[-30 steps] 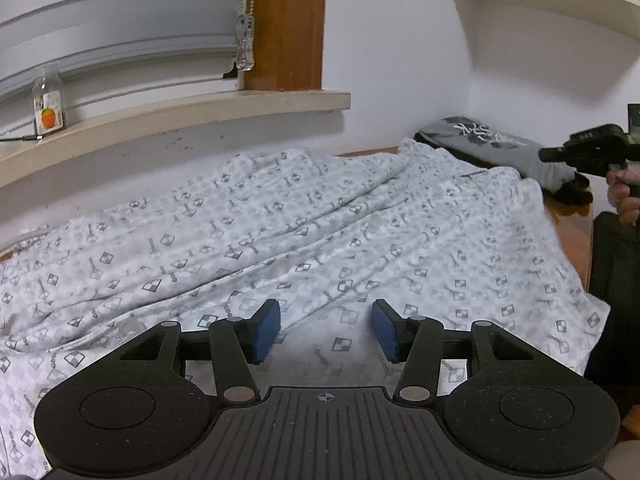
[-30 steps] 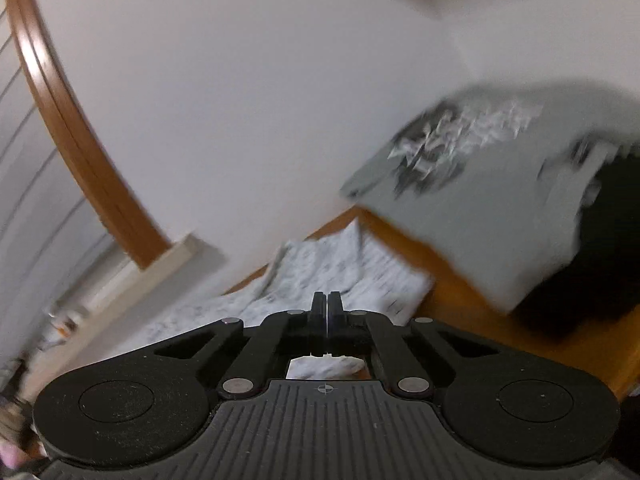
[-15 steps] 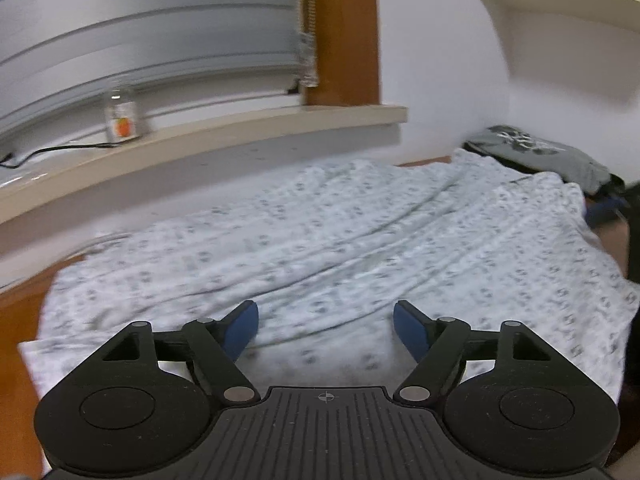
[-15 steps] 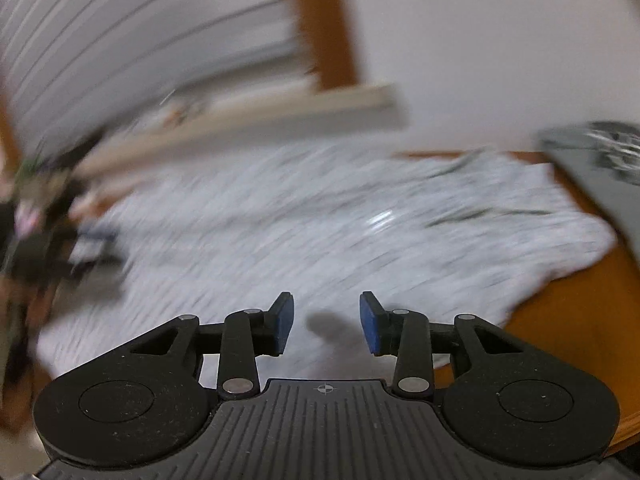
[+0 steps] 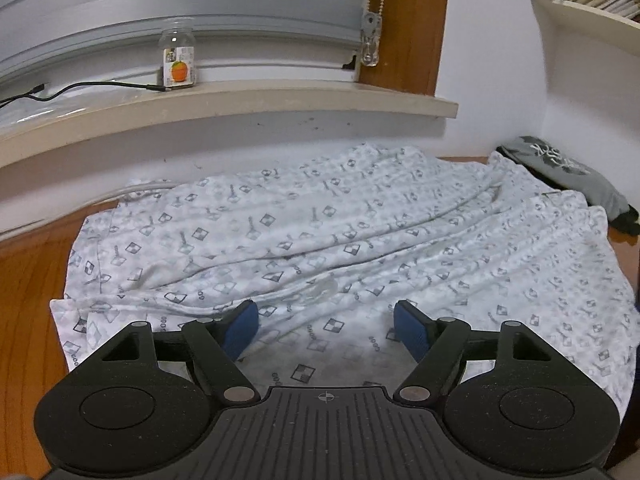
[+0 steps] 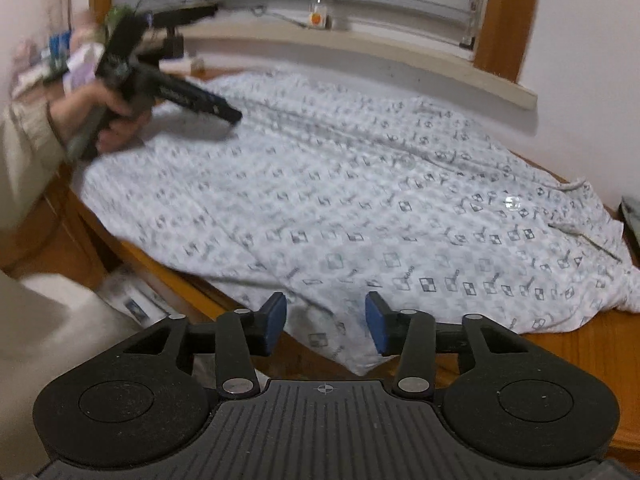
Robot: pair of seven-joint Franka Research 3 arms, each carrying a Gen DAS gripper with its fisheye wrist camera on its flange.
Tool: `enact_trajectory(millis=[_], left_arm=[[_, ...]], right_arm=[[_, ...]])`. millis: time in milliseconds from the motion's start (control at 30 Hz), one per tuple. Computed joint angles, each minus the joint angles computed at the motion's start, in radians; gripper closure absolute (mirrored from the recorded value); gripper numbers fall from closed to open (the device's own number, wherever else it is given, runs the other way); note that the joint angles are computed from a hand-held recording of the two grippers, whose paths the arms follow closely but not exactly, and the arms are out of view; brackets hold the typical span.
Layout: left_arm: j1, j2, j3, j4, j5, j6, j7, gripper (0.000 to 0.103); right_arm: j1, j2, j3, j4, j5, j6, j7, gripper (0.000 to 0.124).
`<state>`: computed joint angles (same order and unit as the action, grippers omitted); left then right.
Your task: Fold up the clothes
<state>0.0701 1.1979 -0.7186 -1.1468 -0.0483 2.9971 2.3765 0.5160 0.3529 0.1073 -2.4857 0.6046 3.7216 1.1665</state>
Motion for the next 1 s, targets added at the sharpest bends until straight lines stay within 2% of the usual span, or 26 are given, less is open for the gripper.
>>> enact_trajectory(millis=[33,67,167,267,367,433,500,600,667,767,833,933,1000], left_arm=[[-0.004,-0.001,0.006,0.004,0.0,-0.007,-0.005,0.025],[-0.009,-0.003,0.013,0.008,0.0,-0.014,-0.01,0.025],[-0.009,0.0,0.013,0.018,-0.008,-0.035,-0.001,0.025],[0.017,0.01,-0.021,0.013,-0.028,-0.031,0.033,0.025],[0.061,0.03,-0.084,0.004,-0.052,-0.034,0.084,0.025],[0.121,0.056,-0.172,-0.024,-0.069,-0.031,0.162,0.024],[0.161,0.06,-0.212,-0.069,-0.083,0.016,0.196,0.022],[0.172,0.014,-0.17,-0.127,-0.072,0.08,0.132,0.022],[0.205,-0.005,-0.177,-0.173,-0.052,0.109,0.113,0.022],[0.242,-0.031,-0.177,-0.226,-0.021,0.143,0.079,0.022],[0.25,-0.047,-0.164,-0.242,-0.002,0.157,0.05,0.022],[0.255,-0.071,-0.133,-0.256,0.022,0.169,-0.001,0.022],[0.26,-0.082,-0.114,-0.26,0.034,0.17,-0.039,0.022]], right_arm=[[0.014,0.004,-0.014,0.008,0.022,-0.01,-0.029,0.121],[0.029,0.003,-0.026,0.011,0.048,-0.018,-0.059,0.123],[0.006,-0.06,-0.016,-0.043,0.039,-0.045,-0.058,0.123],[0.059,-0.122,-0.032,-0.084,0.158,-0.07,-0.157,0.123],[0.09,-0.142,-0.031,-0.09,0.265,-0.104,-0.248,0.123],[0.109,-0.14,-0.034,-0.079,0.337,-0.122,-0.311,0.123],[0.086,-0.133,-0.018,-0.078,0.315,-0.12,-0.289,0.123],[0.029,-0.133,0.012,-0.085,0.183,-0.093,-0.188,0.118],[0.008,-0.132,0.019,-0.08,0.11,-0.079,-0.142,0.114],[0.029,-0.121,0.0,-0.035,0.103,-0.096,-0.189,0.11],[0.049,-0.111,-0.015,-0.001,0.117,-0.113,-0.232,0.108],[0.061,-0.093,-0.025,0.034,0.117,-0.13,-0.269,0.097],[0.049,-0.069,-0.021,0.064,0.081,-0.137,-0.264,0.097]])
